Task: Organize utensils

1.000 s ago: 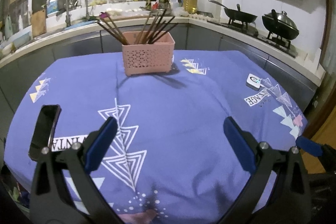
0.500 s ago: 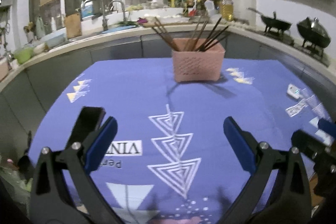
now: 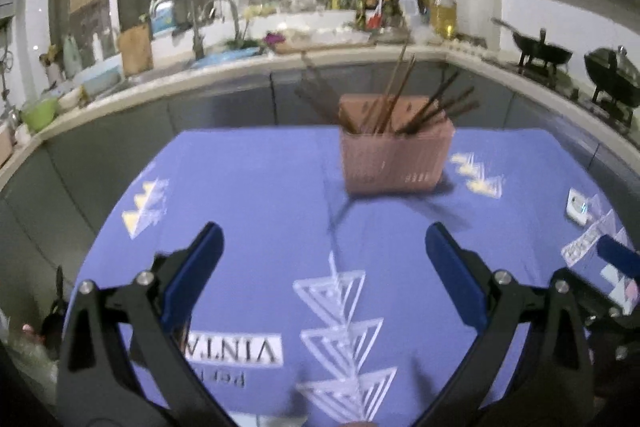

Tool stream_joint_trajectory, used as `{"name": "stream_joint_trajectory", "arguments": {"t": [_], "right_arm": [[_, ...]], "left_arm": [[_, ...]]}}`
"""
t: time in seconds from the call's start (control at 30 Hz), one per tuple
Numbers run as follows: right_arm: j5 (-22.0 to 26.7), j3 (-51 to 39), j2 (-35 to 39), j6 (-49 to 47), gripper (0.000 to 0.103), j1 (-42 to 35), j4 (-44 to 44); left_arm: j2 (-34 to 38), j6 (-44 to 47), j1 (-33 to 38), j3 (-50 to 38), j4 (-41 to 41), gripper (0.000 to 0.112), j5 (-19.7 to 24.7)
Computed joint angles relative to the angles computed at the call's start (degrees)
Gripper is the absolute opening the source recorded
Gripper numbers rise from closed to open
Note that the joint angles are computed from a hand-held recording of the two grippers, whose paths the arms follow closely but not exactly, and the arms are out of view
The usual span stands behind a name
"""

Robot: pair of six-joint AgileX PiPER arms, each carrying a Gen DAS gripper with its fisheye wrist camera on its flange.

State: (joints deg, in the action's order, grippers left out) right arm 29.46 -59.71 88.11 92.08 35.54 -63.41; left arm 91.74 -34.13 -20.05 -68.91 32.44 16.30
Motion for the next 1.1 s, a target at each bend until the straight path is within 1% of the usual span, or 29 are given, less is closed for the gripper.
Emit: {"name": "stream_joint_trajectory", "arguments": {"t": [0.07, 0.1, 0.13, 0.2, 0.23, 0.27, 0.33, 0.43, 0.47, 0.57, 0.63, 0.7, 0.77, 0.93, 1.03, 1.1], "right_arm": [[-0.4, -1.8, 0.5, -2.2, 0.099, -1.1, 0.8], [-0.3, -2.3, 0.7, -2.8, 0.099, -1.3, 1.1], [-0.3, -2.9, 1.0, -3.7, 0.099, -1.6, 1.8], [-0.4, -3.5, 1.2, -4.3, 0.099, -1.9, 2.5], [-0.8, -3.5, 1.3, -4.4, 0.099, -2.2, 2.6], [-1.0, -3.5, 1.4, -4.3, 0.099, -2.3, 2.7], [-1.6, -3.7, 1.8, -5.2, 0.099, -2.6, 3.7], [-2.8, -3.9, 2.4, -6.6, 0.099, -3.3, 5.3], [-3.2, -3.9, 2.5, -6.8, 0.099, -3.6, 5.5], [-3.9, -4.0, 2.9, -6.9, 0.099, -3.6, 6.1], [-3.6, -4.2, 3.0, -7.4, 0.099, -3.6, 6.6], [-3.7, -3.9, 2.7, -6.2, 0.099, -3.5, 5.9], [-4.2, -3.7, 2.7, -5.7, 0.099, -3.8, 5.8], [-5.4, -3.7, 3.1, -7.0, 0.099, -4.6, 7.4], [-6.0, -3.6, 3.1, -7.4, 0.099, -4.9, 7.8], [-6.2, -3.6, 3.1, -7.8, 0.099, -5.0, 8.2]], "left_arm": [[0.4, -1.0, -0.4, -1.6, 1.3, 0.097, -0.6], [0.8, -2.8, -0.9, -2.5, 3.3, 0.097, -0.4], [1.4, -2.3, -1.2, -3.5, 2.9, 0.097, 0.1], [2.6, 1.5, -1.2, -5.4, -0.6, 0.097, 1.1], [3.1, 2.3, -1.0, -5.9, -1.2, 0.097, 1.3], [3.5, 1.3, -1.1, -6.1, -0.1, 0.097, 1.6], [4.9, -0.1, -1.5, -7.3, 1.8, 0.097, 3.2], [6.4, 2.8, -1.5, -8.8, -1.3, 0.097, 5.4], [6.7, 2.6, -1.7, -9.0, -1.1, 0.097, 6.0], [8.3, -0.3, -2.4, -10.1, 2.5, 0.097, 8.3], [8.8, -0.8, -2.4, -10.6, 2.8, 0.097, 9.0], [9.1, -1.9, -2.7, -10.9, 3.8, 0.097, 9.5], [9.1, -4.5, -3.0, -10.8, 6.6, 0.097, 9.9], [9.3, -4.4, -2.7, -11.4, 5.9, 0.097, 10.2], [9.2, -6.2, -3.0, -11.2, 7.8, 0.097, 10.2], [8.9, -5.4, -2.9, -10.8, 7.2, 0.097, 9.6]]}}
